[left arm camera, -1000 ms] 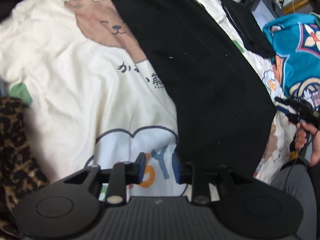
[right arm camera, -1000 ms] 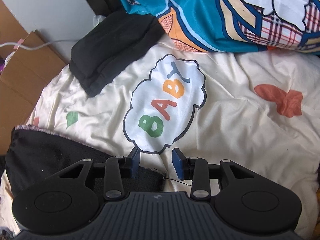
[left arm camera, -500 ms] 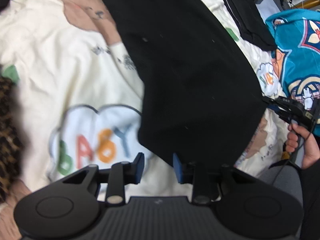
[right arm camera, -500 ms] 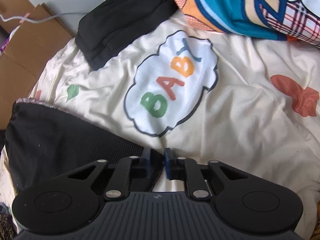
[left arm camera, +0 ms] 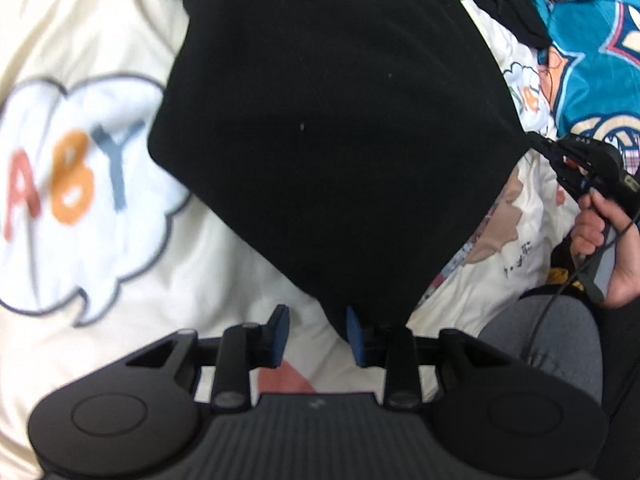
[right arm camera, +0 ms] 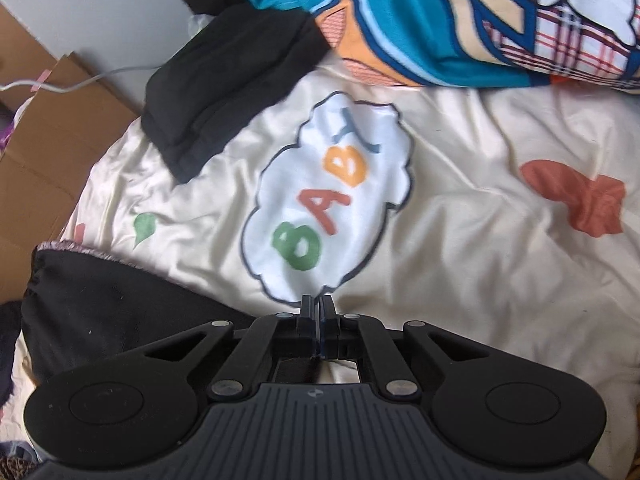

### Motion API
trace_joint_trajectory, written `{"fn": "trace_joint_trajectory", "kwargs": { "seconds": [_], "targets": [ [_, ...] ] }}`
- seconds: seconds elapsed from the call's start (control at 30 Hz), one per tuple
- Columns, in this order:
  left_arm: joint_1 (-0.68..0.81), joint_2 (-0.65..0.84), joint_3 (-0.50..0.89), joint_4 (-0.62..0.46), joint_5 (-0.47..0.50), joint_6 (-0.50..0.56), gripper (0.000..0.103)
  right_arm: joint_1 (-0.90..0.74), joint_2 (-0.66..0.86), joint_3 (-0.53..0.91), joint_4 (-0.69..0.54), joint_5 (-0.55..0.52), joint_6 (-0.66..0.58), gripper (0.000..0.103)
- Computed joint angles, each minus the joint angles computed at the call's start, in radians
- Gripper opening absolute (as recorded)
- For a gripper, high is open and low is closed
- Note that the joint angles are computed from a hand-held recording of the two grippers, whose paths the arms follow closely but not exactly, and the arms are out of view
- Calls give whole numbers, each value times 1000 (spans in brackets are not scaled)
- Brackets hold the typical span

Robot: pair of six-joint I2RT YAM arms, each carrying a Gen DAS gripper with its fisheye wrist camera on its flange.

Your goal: Fold clothes

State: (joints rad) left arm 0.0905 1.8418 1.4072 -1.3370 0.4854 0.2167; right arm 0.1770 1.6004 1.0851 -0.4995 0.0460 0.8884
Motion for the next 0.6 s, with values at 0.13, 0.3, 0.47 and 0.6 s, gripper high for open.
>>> {"fn": "trace_joint_trajectory", "kwargs": {
  "seconds": [0.13,0.3,0.47,0.6],
  "targets": [
    [-7,1,-43,75,52,-13,32,11,4,8,-5,3,0,2],
    [-20,26,-50,148,106,-50,36,17,20,19,-11,4,-3,2],
    [-40,42,-36,144,146,-76,50,26,31,30,-18,8,-12,4],
    [-39,35,-60,143,166,-123,51,30,36,33,-21,8,-12,6]
  ]
}}
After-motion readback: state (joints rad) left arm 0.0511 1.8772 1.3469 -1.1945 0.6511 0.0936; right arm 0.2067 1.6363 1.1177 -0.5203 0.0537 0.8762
